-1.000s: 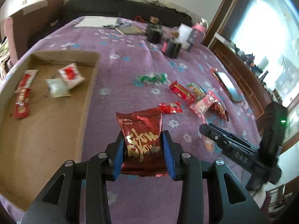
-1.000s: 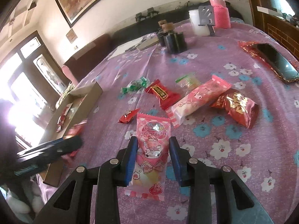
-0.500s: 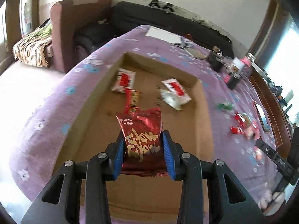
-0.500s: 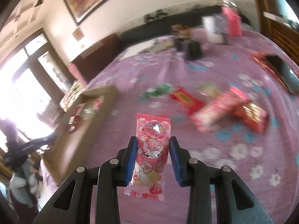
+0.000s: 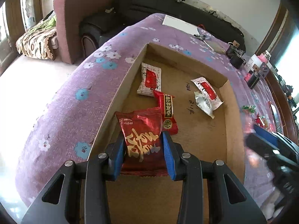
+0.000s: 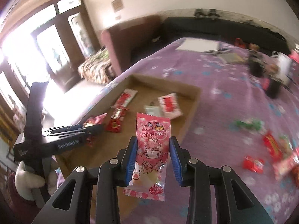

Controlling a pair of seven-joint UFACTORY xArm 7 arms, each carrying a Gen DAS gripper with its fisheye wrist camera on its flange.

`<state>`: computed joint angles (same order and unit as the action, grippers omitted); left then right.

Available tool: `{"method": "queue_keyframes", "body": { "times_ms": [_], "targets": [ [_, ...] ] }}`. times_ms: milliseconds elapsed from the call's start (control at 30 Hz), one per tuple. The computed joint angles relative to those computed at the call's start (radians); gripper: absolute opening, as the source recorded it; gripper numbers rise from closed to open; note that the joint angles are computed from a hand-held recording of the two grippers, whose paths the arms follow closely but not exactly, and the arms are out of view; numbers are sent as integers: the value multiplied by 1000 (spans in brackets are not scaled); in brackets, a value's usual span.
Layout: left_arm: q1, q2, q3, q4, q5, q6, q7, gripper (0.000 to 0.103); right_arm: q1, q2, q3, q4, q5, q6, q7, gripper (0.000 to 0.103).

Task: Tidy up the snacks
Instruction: 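Open both tools to drop the red bag and pink packet into the box, then grasp the red black-label candy with the right tool while the left tool reaches for a small red candy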

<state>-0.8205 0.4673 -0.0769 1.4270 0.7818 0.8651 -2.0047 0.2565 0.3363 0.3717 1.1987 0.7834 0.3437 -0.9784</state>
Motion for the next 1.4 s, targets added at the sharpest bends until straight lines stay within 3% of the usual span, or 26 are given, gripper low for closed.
{"method": "queue_keyframes", "body": {
  "times_ms": [200,367,533,667,900,1033,1100,1267,1400],
  "targets": [
    [8,-3,4,-13,0,-31,-1,38,124,120,-65,106,-261,4,236,35],
    [1,-47,11,-67,47,-60,-78,40,107,181,-34,161,-345,23,318,38],
    [-17,-95,-9,-93,111,0,-171,51,32,188,43,160,-289,31,278,40],
    [-34,-111,-37,-84,160,65,-243,52,-31,151,90,129,-197,32,215,40],
    [-76,-100,-73,-37,210,162,-324,52,-190,17,142,31,122,38,-49,43],
    [-101,-76,-79,7,239,179,-336,52,-255,-37,90,3,258,79,-137,48],
    [-111,-55,-77,36,240,184,-322,57,-283,-47,36,4,294,99,-141,48],
    [-137,17,-59,132,225,167,-270,59,-308,-6,-99,54,317,146,-78,51],
    [-163,84,-34,229,191,153,-187,59,-309,34,-160,83,333,142,-72,51]
  ]
}}
